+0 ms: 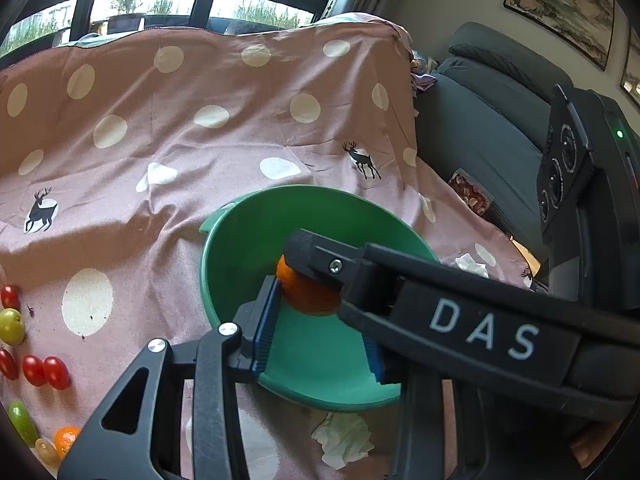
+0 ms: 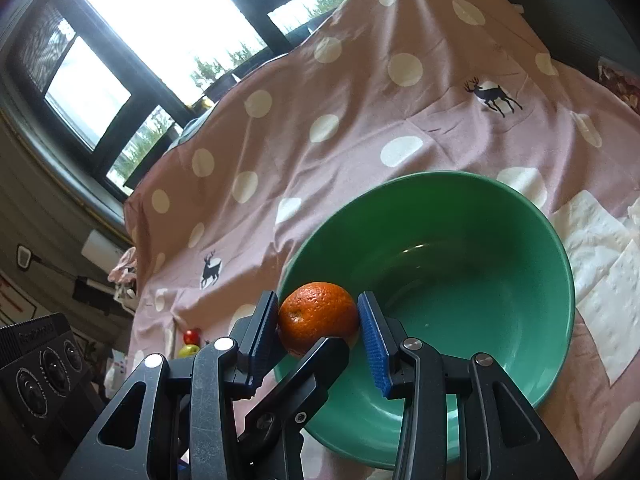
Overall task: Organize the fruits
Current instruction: 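Lower the orange into the green bowl and open the right gripper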
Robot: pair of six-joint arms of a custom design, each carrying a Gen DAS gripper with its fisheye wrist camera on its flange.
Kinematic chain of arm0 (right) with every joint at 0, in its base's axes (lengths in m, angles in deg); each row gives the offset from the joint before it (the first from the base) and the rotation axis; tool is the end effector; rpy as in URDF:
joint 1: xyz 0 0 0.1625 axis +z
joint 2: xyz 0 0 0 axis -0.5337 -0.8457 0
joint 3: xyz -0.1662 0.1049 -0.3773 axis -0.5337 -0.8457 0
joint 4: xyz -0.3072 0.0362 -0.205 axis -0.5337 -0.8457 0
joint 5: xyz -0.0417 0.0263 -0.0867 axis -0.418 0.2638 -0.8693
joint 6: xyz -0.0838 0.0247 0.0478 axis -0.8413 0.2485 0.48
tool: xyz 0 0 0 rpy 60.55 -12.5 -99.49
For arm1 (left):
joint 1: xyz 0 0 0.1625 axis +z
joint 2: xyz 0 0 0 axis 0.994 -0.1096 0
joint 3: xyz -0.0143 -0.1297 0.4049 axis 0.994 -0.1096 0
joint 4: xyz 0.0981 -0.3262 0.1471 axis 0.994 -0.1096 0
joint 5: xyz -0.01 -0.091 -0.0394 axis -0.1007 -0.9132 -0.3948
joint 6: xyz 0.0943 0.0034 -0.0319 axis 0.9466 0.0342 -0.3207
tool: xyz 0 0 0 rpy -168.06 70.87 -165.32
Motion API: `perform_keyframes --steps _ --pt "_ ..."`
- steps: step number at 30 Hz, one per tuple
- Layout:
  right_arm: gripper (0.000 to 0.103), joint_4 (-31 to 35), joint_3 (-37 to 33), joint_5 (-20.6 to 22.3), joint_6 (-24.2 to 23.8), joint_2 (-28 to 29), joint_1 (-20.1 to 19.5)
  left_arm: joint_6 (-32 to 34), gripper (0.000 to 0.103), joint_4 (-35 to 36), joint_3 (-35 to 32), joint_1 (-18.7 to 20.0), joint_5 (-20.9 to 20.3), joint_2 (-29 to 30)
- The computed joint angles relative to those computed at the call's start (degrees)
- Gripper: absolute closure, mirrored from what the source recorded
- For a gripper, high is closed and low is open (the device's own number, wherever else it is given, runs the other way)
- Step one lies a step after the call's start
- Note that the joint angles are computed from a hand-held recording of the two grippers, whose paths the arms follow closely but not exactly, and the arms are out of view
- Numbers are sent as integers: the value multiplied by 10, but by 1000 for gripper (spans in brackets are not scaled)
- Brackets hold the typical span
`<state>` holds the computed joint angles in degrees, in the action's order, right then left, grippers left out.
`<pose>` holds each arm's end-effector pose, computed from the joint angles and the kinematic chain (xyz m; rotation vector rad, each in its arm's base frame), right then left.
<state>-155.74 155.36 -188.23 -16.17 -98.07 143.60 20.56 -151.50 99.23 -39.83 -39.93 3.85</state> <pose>0.2567 -0.3933 0.0533 0.1871 -2.7420 1.0451 -0.1306 -0.3789 0.1831 0.7398 2.6509 -0.8777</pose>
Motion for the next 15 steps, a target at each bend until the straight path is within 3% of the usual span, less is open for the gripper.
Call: perform_keyframes --steps 15 --pt "59 13 6 -27 24 -3 -12 3 65 15 -15 19 -36 21"
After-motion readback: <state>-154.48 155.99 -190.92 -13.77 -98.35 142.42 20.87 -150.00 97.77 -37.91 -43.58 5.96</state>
